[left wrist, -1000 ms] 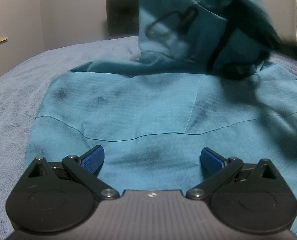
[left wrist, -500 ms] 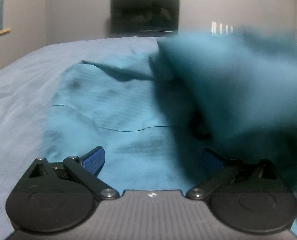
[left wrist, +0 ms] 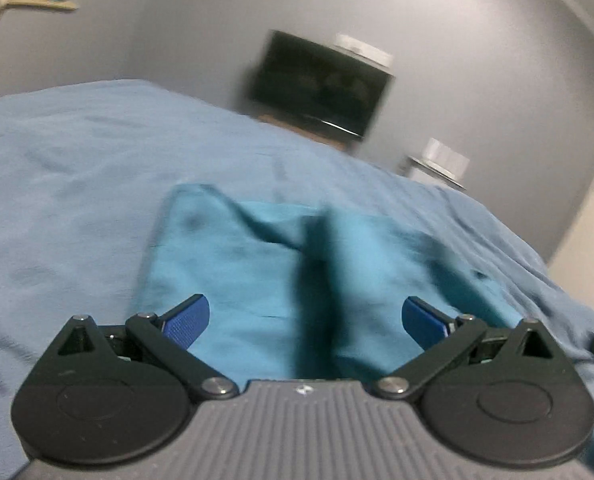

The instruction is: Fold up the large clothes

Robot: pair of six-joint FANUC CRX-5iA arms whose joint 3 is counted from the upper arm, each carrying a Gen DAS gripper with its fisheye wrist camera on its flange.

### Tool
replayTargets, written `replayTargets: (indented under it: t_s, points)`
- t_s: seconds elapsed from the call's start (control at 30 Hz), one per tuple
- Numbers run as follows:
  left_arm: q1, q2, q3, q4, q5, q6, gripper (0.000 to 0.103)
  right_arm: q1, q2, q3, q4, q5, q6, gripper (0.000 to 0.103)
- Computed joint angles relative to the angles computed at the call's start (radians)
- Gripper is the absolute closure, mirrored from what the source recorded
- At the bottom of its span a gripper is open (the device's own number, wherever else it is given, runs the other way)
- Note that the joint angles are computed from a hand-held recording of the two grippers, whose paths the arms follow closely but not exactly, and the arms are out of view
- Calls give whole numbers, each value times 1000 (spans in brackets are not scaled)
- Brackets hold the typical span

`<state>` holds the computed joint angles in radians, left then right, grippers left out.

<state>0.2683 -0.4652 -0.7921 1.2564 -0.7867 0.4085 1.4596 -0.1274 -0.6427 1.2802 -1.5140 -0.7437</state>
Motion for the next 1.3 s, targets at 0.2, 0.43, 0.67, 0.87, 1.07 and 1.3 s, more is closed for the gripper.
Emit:
replayTargets:
  t_s: [0.2,0.43,0.67,0.87,1.07,1.3]
  points:
    - [-124,78,46,7,5,-7,1,-175,-15,38,-65,221,123,45]
    - [-107,223,128,-68,-135,115,102,-268,-73,-67,-55,449,8,53]
    - [5,194,156,-114,-177,161,103,-276,-85,-71,65,514,32,96]
    - [-60,175,160,-342,-34,209,77,-231,11,39,-143,399,198,73]
    - [-162,-20,36,-173,210,35,35,-193,26,0,92,297,175,63]
    - [-259,-23,-11,-172,81,-285,33,-230,63,24,88,506,358,63]
